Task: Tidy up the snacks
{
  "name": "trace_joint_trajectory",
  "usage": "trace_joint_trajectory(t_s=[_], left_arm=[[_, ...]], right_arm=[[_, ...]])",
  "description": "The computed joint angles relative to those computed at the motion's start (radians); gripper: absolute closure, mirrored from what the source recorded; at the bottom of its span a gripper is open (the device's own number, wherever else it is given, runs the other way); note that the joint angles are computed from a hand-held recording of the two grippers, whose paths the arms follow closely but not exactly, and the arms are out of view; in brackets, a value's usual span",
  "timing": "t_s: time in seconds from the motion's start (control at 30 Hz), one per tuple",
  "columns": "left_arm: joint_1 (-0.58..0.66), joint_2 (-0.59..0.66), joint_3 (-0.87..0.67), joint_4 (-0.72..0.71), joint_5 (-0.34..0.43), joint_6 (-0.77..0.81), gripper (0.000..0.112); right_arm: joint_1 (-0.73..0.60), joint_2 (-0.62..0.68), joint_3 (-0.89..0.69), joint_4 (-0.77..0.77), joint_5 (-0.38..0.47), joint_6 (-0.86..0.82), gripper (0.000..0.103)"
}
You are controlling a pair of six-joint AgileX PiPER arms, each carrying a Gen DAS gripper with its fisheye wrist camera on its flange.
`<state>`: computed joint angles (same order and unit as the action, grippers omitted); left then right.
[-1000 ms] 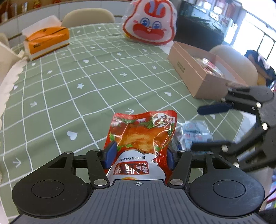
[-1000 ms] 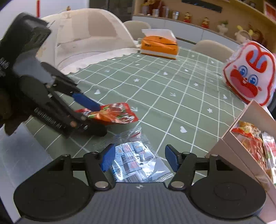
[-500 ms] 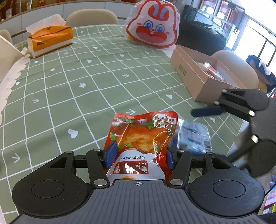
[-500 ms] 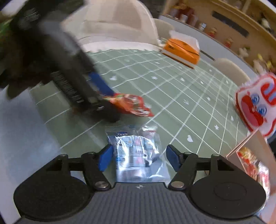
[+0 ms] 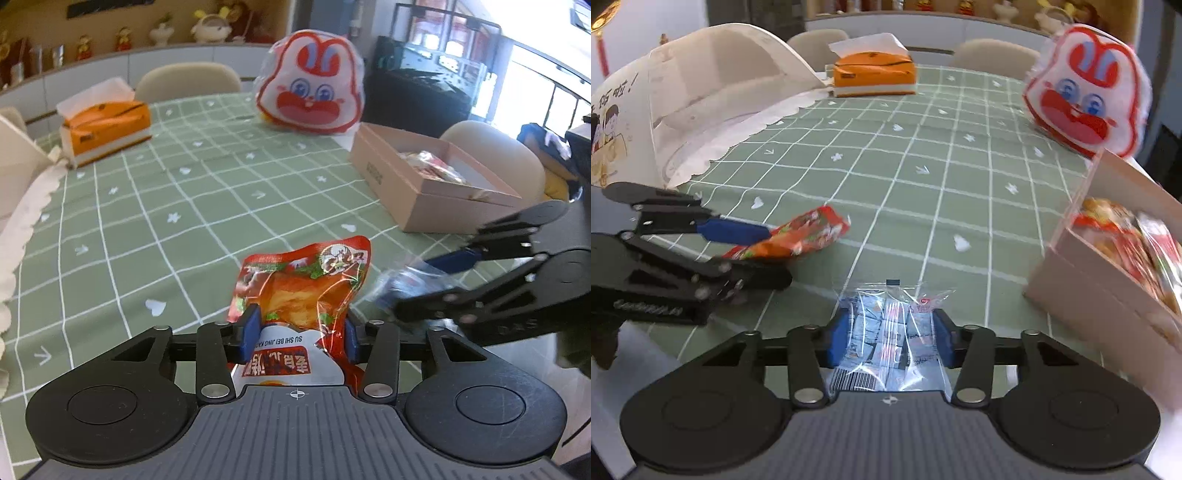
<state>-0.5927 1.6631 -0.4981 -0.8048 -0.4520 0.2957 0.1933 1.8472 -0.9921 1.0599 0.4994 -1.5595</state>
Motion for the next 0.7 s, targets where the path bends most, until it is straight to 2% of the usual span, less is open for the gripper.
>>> trace_joint_trajectory(t_s=[0.1, 0.17, 0.33, 0.43, 0.53, 0.7], left_arm=[[-0.043, -0.019, -0.016, -0.081, 0.005, 0.094, 0.076], [-0.072, -0.023, -0.054, -0.166, 0.027, 0.199, 0.078], [-0.101, 0.005, -0.173, -0.314, 0.097, 0.389, 0.084], [-0.115, -0.004, -0.21, -0.31, 0.12, 0.408, 0.086], [-0.144, -0.011, -0.25, -0.339, 0.111, 0.477, 0.086], [-0.156, -0.007, -0.322, -0.29, 0.12, 0.463, 0.087]], right_arm=[[-0.073, -0.107, 0.094, 0.029, 0.026, -0.036, 0.058], [-0.136, -0.162, 0.127, 0.014, 0.055, -0.018, 0.058], [-0.276, -0.26, 0.172, 0.011, 0.067, -0.024, 0.058], [-0.362, -0.293, 0.162, 0.028, 0.107, -0.035, 0.058], [-0.42, -0.317, 0.157, 0.054, 0.125, -0.06, 0.058], [-0.479, -0.333, 0.098, 0.051, 0.179, -0.036, 0.058]])
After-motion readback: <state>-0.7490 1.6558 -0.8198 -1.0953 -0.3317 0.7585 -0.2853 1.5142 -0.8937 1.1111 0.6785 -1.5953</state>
